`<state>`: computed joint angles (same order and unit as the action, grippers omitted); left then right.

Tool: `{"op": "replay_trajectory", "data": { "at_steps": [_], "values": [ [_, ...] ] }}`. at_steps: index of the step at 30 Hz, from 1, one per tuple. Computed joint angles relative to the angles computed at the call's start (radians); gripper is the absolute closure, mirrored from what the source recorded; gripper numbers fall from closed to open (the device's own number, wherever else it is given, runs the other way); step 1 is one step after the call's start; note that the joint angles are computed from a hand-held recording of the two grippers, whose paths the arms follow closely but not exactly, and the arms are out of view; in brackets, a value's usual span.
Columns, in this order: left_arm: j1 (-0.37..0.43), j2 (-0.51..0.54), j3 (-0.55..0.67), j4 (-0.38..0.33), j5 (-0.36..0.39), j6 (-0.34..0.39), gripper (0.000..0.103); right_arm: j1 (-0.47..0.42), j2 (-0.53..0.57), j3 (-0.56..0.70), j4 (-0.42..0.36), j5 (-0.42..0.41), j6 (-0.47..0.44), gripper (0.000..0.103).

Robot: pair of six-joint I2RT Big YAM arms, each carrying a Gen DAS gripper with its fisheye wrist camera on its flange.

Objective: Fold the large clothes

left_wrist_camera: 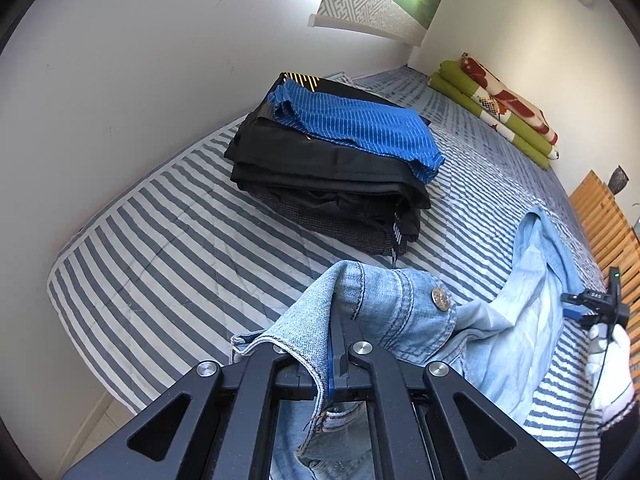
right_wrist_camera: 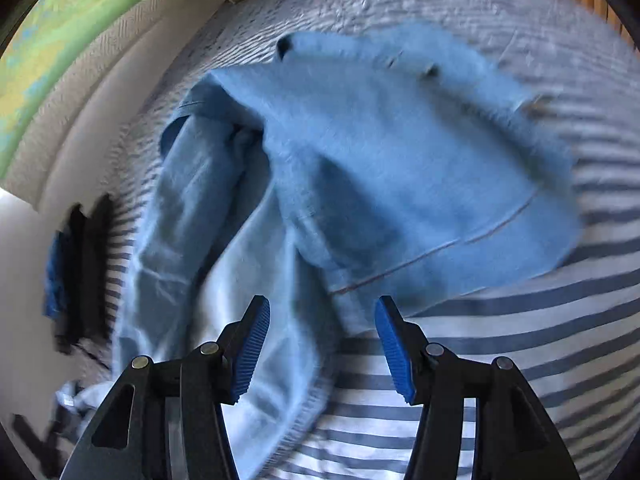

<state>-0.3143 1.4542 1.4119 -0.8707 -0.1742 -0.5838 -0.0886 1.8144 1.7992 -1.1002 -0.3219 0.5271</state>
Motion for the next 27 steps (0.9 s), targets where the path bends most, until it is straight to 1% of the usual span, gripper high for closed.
{"op": "replay_trajectory", "data": {
  "at_steps": [1, 2, 4, 5, 6, 7, 8, 10, 13, 15, 17, 18, 20, 21, 22, 23, 25, 26, 27],
  "values": [
    [-0.002, 0.003, 0.01, -0.008, 0.002, 0.002, 0.102, 0.012, 0.014, 0.014, -0.015, 0.04, -0.014, 0.051],
    [-0.003, 0.004, 0.019, -0.013, 0.003, 0.003, 0.102, 0.028, 0.016, 0.015, -0.017, 0.104, -0.029, 0.052],
    [-0.003, 0.006, 0.039, -0.026, 0.01, -0.002, 0.102, 0.056, 0.021, 0.036, -0.051, 0.227, -0.051, 0.073],
    [-0.003, 0.004, 0.046, -0.03, 0.015, -0.002, 0.102, 0.062, 0.017, 0.04, -0.068, 0.269, -0.053, 0.092],
    [-0.004, 0.002, 0.056, -0.033, 0.016, -0.001, 0.102, 0.055, -0.009, 0.013, -0.041, 0.252, -0.043, 0.102],
    [-0.008, -0.001, 0.068, -0.038, 0.01, 0.0, 0.102, 0.037, -0.061, -0.048, 0.029, 0.196, -0.01, 0.101],
    [-0.012, -0.005, 0.078, -0.042, 0.006, -0.001, 0.102, 0.025, -0.111, -0.095, 0.074, 0.185, 0.017, 0.101],
    [-0.021, -0.013, 0.102, -0.051, -0.002, -0.001, 0.102, 0.008, -0.194, -0.153, 0.115, 0.18, 0.026, 0.101],
    [-0.034, -0.018, 0.144, -0.064, -0.015, -0.005, 0.102, 0.015, -0.313, -0.195, 0.099, 0.282, -0.005, 0.101],
    [-0.044, -0.019, 0.171, -0.065, -0.01, -0.002, 0.102, 0.016, -0.435, -0.258, 0.091, 0.342, -0.035, 0.101],
    [-0.065, -0.01, 0.206, -0.076, -0.029, 0.002, 0.102, 0.008, -0.546, -0.317, 0.083, 0.372, -0.037, 0.101],
    [-0.076, -0.006, 0.221, -0.08, -0.037, 0.007, 0.102, 0.002, -0.582, -0.325, 0.072, 0.39, -0.044, 0.101],
    [-0.095, 0.008, 0.257, -0.09, -0.03, 0.01, 0.102, -0.011, -0.709, -0.382, 0.031, 0.463, -0.057, 0.101],
    [-0.103, 0.014, 0.27, -0.093, -0.022, 0.01, 0.102, -0.021, -0.787, -0.419, -0.004, 0.497, -0.057, 0.101],
    [-0.113, 0.019, 0.284, -0.092, -0.006, 0.01, 0.102, -0.048, -0.852, -0.443, -0.048, 0.512, -0.045, 0.101],
    [-0.12, 0.023, 0.292, -0.087, 0.009, 0.011, 0.102, -0.061, -0.913, -0.467, -0.086, 0.522, -0.018, 0.101],
    [-0.143, 0.038, 0.31, -0.074, 0.037, 0.013, 0.102, -0.116, -1.046, -0.535, -0.151, 0.531, 0.036, 0.101],
    [-0.156, 0.047, 0.319, -0.076, 0.035, 0.018, 0.102, -0.151, -1.097, -0.568, -0.19, 0.531, 0.039, 0.101],
    [-0.17, 0.061, 0.33, -0.084, 0.027, 0.026, 0.102, -0.168, -1.12, -0.588, -0.245, 0.533, 0.027, 0.101]
  ]
}}
